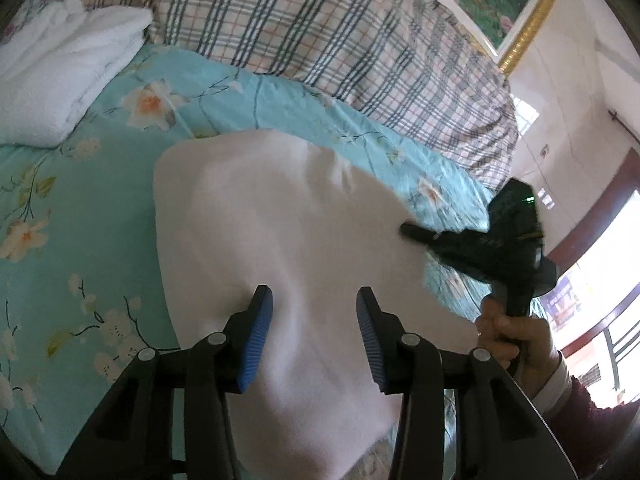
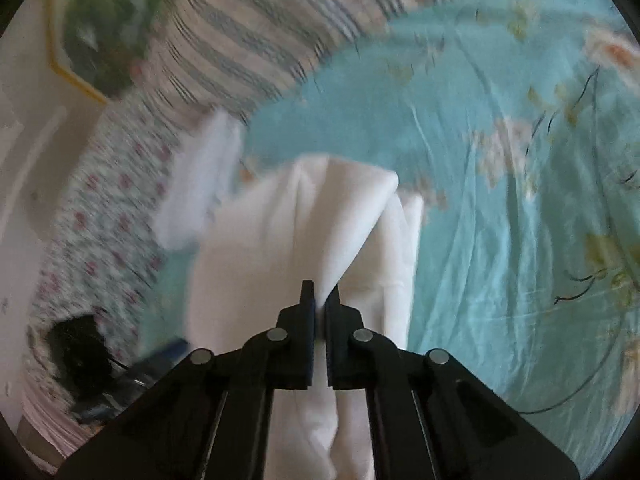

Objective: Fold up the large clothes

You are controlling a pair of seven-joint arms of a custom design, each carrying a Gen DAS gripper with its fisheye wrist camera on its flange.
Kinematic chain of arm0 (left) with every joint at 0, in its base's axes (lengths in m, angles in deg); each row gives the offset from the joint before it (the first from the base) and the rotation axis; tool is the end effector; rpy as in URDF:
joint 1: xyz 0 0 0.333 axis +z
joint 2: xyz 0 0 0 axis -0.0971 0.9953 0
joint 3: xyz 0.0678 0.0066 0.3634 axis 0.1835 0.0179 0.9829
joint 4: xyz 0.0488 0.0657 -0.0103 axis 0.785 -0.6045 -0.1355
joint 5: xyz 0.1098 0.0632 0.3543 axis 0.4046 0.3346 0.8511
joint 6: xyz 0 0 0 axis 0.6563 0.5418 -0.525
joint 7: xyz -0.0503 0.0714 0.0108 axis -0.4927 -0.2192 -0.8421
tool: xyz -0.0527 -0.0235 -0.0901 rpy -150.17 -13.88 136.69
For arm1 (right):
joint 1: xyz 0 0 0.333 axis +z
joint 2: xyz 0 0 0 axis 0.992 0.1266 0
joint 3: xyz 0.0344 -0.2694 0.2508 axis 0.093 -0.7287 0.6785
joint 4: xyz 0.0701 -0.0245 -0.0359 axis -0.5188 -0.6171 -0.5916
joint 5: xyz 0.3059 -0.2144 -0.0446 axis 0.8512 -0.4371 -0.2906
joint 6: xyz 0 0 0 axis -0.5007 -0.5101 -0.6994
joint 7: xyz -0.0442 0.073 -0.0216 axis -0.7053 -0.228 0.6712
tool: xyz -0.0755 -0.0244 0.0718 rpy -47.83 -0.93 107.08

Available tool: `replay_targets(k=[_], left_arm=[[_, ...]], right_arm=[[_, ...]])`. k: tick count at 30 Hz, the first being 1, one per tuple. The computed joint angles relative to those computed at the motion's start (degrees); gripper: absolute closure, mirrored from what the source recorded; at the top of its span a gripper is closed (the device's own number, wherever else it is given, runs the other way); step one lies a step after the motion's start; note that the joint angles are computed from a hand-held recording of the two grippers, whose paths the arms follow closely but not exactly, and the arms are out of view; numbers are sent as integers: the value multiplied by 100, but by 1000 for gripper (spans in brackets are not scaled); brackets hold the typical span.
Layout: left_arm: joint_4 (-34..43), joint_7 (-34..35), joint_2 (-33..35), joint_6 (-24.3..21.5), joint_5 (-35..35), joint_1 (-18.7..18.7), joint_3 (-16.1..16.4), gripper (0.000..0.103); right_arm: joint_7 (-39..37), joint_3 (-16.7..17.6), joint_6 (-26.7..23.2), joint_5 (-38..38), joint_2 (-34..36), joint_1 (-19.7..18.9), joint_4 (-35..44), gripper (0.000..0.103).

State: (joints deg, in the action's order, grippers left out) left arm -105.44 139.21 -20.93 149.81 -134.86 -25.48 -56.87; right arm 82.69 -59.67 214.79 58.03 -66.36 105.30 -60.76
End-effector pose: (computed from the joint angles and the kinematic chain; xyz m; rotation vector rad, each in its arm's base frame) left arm 0.4532 -0.2206 0.5625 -1.6741 2.2563 -1.3592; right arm 0.4359 0.0612 0.5548 -1.2800 1.7385 -0.1182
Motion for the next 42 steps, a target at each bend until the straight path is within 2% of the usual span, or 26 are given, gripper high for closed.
replay_targets(k=[2,4,5,6,8,10,11,13,15,17,19,21,23,24,26,27,28,29,30,31,32,34,36,39,42], left_arm=[[-16,-183,51,-11,239,14,-67,67],[7,-520,251,-42,673,38,-172,78],[9,-626,360,33,829,36,-222,79],[-22,-762,455,241,1008,33,-293,82],[-1,-828,507,317,948,11,-284,82],[53,-822,463,73,785,38,-211,85],[57,-806,416,-50,716,61,-176,84],[41,-683,260,-209,542,96,-108,84],[79,-727,169,-104,646,138,-100,83],[326,-717,277,-51,687,167,-45,80],[639,-1196,524,55,1233,296,-112,80],[985,-1722,872,220,1836,416,-169,80],[1382,-2267,1296,94,2377,548,-175,82],[1559,-2483,1504,-6,2603,611,-187,85],[1691,-2654,1743,-165,2862,742,-243,88],[1761,-2779,1874,-267,3065,785,-257,99],[1758,-2683,1962,-266,3025,820,-275,102],[1718,-2276,2018,-198,2584,1039,-492,102],[1680,-2017,2022,-154,2248,1149,-605,103],[1615,-1778,1998,-102,1944,1231,-688,103],[1584,-1780,1989,-51,1993,1206,-674,103],[1559,-2116,1969,39,2533,1056,-563,103],[1545,-2284,1906,-27,2647,1065,-551,103],[1225,-2008,1456,-11,2056,1134,-637,102],[666,-1206,774,64,1128,961,-551,102]], right_arm=[[-183,-7,308,301,-220,77,-190,99],[600,157,58,-445,-161,-307,-348,99],[1060,227,-97,-919,-39,-495,-407,99],[1153,177,-170,-990,67,-483,-415,99],[986,-29,-179,-684,161,-259,-390,96],[1089,30,-87,-684,94,-287,-419,95],[1443,237,14,-1096,3,-478,-461,94],[1851,425,172,-1700,-136,-657,-507,94],[2227,659,314,-2347,-229,-878,-465,94],[2004,319,240,-2345,-113,-466,-194,94],[1937,102,86,-2382,156,-163,159,94],[2020,148,11,-2543,515,-125,525,94],[1979,162,7,-2489,877,-88,842,94],[2110,221,-45,-2653,1030,-180,945,94],[2980,543,-76,-3657,1312,-654,1012,94],[3368,656,-158,-4067,1432,-866,1037,95],[3414,590,-220,-4076,1578,-877,1053,97],[3112,556,-225,-3707,1663,-859,1065,101],[2520,535,-68,-3030,1694,-810,1020,103],[2256,559,65,-2754,1703,-819,981,103],[2197,582,60,-2696,1698,-847,983,103],[2516,649,53,-3064,1664,-929,950,103],[2562,656,-19,-3078,1596,-935,943,103],[2373,599,-175,-2680,1262,-865,803,100],[2400,572,-103,-2728,677,-674,396,100]])
